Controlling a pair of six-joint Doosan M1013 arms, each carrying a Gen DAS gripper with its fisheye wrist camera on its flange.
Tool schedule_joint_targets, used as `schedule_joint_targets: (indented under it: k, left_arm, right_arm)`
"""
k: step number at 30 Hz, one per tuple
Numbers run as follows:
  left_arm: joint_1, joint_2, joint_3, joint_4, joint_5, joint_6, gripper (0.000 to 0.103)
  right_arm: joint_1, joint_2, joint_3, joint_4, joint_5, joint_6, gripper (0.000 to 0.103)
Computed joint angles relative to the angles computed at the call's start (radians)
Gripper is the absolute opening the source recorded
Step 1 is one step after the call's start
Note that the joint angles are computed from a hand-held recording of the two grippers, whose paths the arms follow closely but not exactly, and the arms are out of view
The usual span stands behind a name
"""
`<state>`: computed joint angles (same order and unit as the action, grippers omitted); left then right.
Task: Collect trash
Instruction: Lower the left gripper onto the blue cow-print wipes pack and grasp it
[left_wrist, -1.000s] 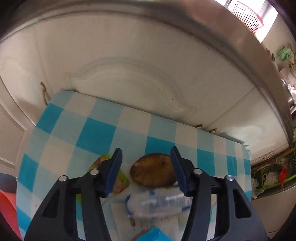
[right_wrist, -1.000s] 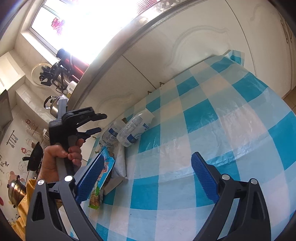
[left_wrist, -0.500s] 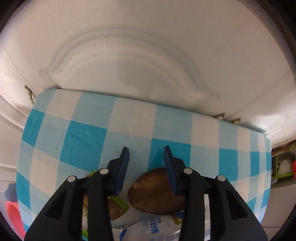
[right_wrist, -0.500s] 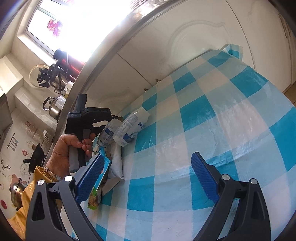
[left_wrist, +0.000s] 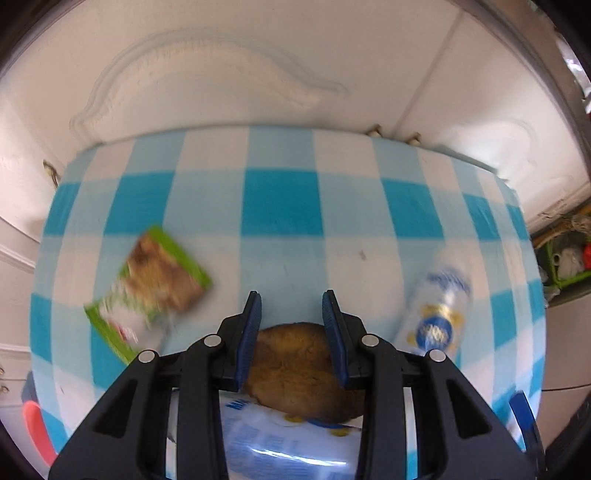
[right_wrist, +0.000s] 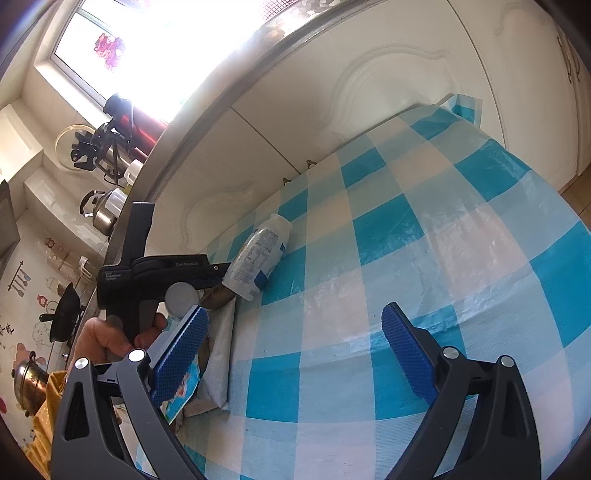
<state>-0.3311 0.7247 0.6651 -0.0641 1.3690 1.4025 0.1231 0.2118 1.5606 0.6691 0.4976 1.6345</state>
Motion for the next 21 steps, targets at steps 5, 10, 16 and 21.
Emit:
schedule_joint_targets:
  k: [5,10,16,21]
  left_arm:
    - [0.002,-0.104,0.179,-0.041,-0.101,0.006,0.036]
    - [-0.016,-0.194,0.321,-0.047,-0.181,0.012,0.036]
    - [-0.032,-0.230,0.389,-0.068,-0.270,0.034,0.037]
    - [-0.024,-0.282,0.447,-0.109,-0.377,0.069,0.067]
  right_arm:
    - [0.005,0.004,-0.006,-0.020,0.010,-0.001,0.094]
    - [0.009,0.002,-0.004,-0.025,0.005,-0.010,0.094]
    - [0.011,0.004,-0.006,-0.005,0.019,-0.044,0.094]
    - [0.014,0.008,-0.011,0.036,0.040,-0.108,0.094]
